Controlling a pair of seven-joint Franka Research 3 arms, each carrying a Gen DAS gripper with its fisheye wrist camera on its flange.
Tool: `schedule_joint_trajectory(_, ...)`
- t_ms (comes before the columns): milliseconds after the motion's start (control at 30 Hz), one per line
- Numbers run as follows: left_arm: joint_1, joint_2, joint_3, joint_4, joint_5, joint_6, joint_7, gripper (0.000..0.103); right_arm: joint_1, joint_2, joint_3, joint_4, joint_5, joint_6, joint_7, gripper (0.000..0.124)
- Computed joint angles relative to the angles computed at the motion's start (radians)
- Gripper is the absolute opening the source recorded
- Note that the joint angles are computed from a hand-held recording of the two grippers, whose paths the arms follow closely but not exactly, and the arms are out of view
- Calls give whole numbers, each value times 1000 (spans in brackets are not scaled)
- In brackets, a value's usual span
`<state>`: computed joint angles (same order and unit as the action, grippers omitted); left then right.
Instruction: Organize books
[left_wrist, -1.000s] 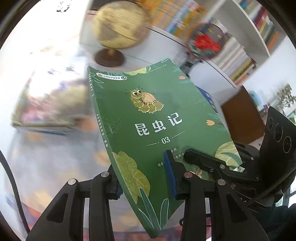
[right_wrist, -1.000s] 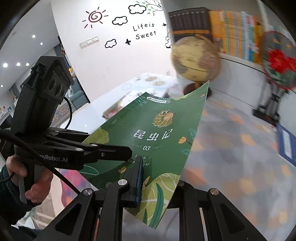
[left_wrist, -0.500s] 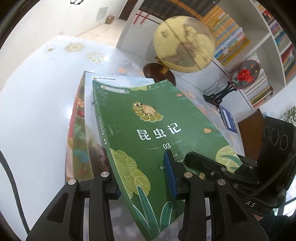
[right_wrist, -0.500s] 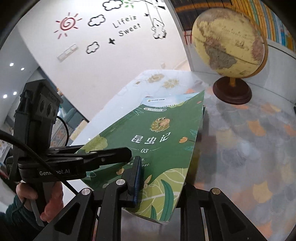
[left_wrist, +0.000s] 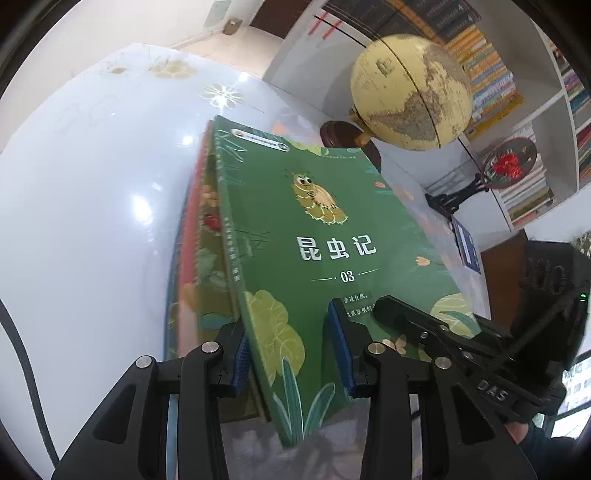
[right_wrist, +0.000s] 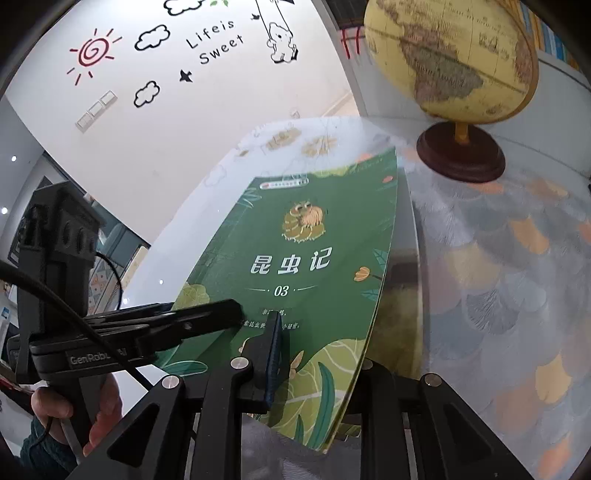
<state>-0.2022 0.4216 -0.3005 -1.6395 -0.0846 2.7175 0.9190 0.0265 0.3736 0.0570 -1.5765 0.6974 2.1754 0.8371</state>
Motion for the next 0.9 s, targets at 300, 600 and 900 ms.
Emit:
schedule_joint_trajectory(300,-26,-136,64,-181,98,55,-165,40,10,10,0,-1,-24,-18,53,28)
schedule_joint_trajectory(600,-83,-210,80,-250,233,43,-360,40,9,-69,-8,-89,-41,-68,-57,43)
schedule_joint_trajectory(900,-229,-183,70,-162,446,-34,-650,40,-63,-209,-92,-245,-31,-50,-133,45)
